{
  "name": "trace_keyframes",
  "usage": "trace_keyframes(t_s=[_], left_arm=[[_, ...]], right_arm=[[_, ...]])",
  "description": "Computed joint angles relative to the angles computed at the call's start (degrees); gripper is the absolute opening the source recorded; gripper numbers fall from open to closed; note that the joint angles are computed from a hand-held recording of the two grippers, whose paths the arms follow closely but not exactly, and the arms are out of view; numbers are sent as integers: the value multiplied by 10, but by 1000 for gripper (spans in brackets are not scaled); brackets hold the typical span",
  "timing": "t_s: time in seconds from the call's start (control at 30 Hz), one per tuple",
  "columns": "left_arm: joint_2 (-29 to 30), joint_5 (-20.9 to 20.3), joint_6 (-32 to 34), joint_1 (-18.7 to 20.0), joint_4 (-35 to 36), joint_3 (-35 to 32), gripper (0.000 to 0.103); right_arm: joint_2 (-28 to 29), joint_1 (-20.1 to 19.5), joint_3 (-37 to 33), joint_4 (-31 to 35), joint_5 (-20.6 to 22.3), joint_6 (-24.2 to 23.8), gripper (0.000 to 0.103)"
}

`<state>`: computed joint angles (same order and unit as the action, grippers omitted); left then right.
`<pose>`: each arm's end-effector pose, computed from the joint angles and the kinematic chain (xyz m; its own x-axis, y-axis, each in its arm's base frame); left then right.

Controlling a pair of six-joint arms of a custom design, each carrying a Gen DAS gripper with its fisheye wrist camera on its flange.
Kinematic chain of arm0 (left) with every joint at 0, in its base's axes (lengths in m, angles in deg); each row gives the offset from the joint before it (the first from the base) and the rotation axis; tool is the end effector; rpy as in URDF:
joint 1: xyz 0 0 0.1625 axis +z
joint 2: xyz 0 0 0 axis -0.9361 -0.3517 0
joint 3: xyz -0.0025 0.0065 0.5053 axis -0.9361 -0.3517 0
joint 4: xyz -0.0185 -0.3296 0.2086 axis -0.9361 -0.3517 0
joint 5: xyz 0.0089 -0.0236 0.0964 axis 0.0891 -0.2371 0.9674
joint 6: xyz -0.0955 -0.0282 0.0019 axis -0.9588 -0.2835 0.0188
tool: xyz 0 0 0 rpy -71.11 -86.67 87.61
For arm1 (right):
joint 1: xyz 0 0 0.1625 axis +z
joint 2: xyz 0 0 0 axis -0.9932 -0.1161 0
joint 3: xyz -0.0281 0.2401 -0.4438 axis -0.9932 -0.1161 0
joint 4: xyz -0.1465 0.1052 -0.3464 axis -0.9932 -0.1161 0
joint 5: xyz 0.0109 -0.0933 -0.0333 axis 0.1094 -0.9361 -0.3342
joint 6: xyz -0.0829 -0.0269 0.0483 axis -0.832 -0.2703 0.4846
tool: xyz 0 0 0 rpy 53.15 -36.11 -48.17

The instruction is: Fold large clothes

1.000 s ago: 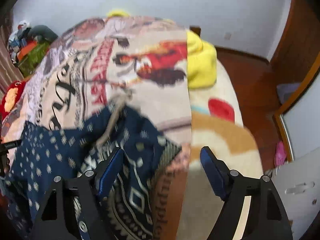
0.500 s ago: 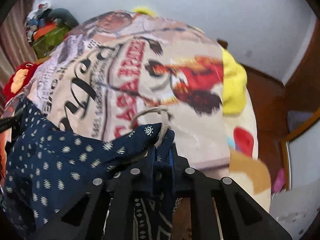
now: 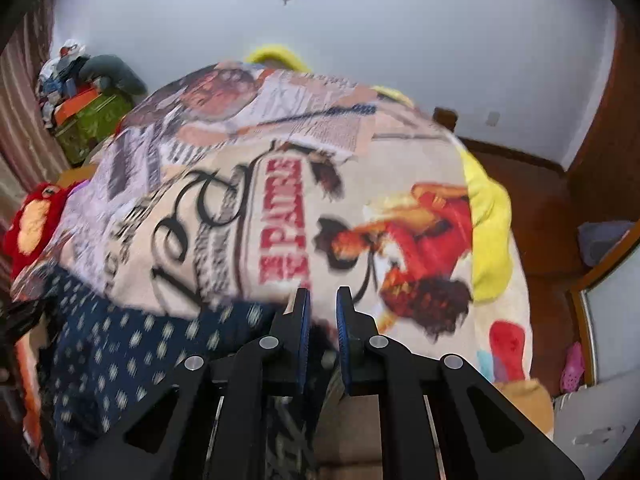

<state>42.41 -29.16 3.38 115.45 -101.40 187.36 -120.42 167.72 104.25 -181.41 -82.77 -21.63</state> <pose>-0.1573 -0.4748 0.0752 -0.6518 -0.3895 -0.6508 0.0769 0.8197 -0.5676 0.0334 -0.6142 0.2841 -0.6642 -0.3522 0.6594 -0.5938 0.7845 -0.1791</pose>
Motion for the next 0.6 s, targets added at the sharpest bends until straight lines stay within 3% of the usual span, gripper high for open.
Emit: trace_keyframes(t_s=[0.23,0.4,0.6], left_arm=[[-55,-22,-55,-76,77,33,16],[-85,-36,-122,-164,134,62,49],[-101,-81,-187,-259,173,92,59]], right_arm=[[-83,-12,53,128,22,14,9],[-158,-8,106,183,34,23,9],[-242,-10,167,218,29,17,9]])
